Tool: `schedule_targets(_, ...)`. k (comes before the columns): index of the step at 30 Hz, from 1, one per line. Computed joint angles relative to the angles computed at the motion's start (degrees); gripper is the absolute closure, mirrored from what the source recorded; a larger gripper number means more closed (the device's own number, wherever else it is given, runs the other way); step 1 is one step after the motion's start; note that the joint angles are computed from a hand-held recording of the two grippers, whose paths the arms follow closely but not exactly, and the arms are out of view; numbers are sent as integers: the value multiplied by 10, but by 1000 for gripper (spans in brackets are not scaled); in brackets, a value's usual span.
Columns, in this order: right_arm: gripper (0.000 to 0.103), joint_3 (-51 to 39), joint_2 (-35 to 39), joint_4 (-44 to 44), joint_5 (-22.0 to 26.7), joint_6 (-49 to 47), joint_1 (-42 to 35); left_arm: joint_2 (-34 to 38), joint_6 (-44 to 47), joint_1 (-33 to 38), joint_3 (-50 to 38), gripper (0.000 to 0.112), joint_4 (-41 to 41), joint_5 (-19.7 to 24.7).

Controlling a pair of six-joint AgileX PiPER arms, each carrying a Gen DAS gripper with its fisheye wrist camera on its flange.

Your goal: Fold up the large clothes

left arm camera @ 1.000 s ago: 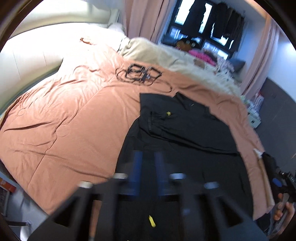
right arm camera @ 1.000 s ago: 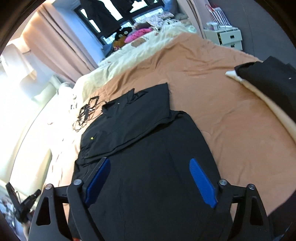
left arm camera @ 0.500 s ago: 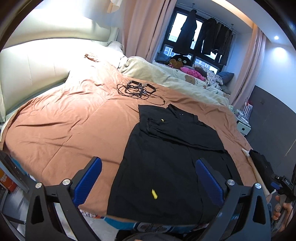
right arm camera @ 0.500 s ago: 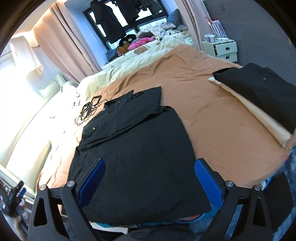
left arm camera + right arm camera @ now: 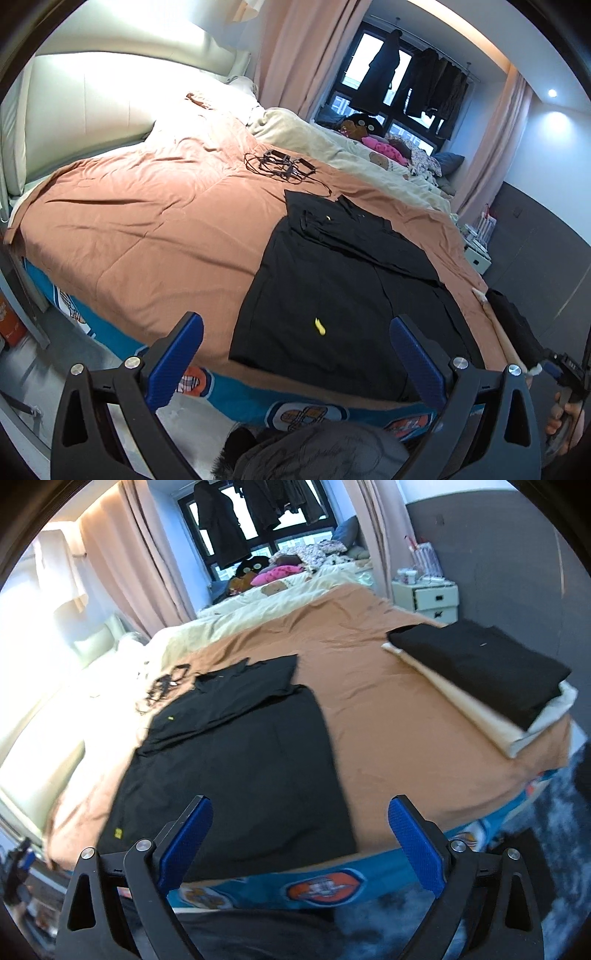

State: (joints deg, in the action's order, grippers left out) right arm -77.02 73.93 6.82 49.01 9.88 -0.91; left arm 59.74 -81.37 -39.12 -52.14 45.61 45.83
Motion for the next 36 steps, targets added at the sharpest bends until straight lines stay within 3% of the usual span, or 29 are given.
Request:
schedule_targets(7, 6, 60, -30, 22, -31, -47, -34, -24, -64, -49, 44, 9, 43, 16)
schedule_targets(12, 6, 120, -55, 54, -58, -78, -60, -13, -44, -49, 49, 15, 33, 25)
schedule_targets(19, 6, 163, -46, 66, -94, -77, -72, -10, 3, 21, 63, 25, -19, -19)
schedule_targets(23, 6, 164, -13, 43, -104, -64, -56, 7, 46, 84, 91, 27, -71, -94)
schedule_targets(26, 6, 169, 3, 13, -130, -46, -29, 29, 87, 128, 102, 36, -113, -141)
schedule_targets(30, 6, 161, 42, 81, -134, -91, -38, 63, 189, 200, 121, 41, -222, -230)
schedule_targets(32, 7, 151, 63, 83, -132, -100, -36, 85, 203, 215, 122, 41, -235, -252)
schedule_targets(34, 11, 144, 81, 92, -136, -115, -36, 107, 236, 233, 120, 41, -267, -275)
schedule_targets(36, 25, 138, 101, 126, -136, -143, -45, 136, 277, 250, 111, 42, -308, -294)
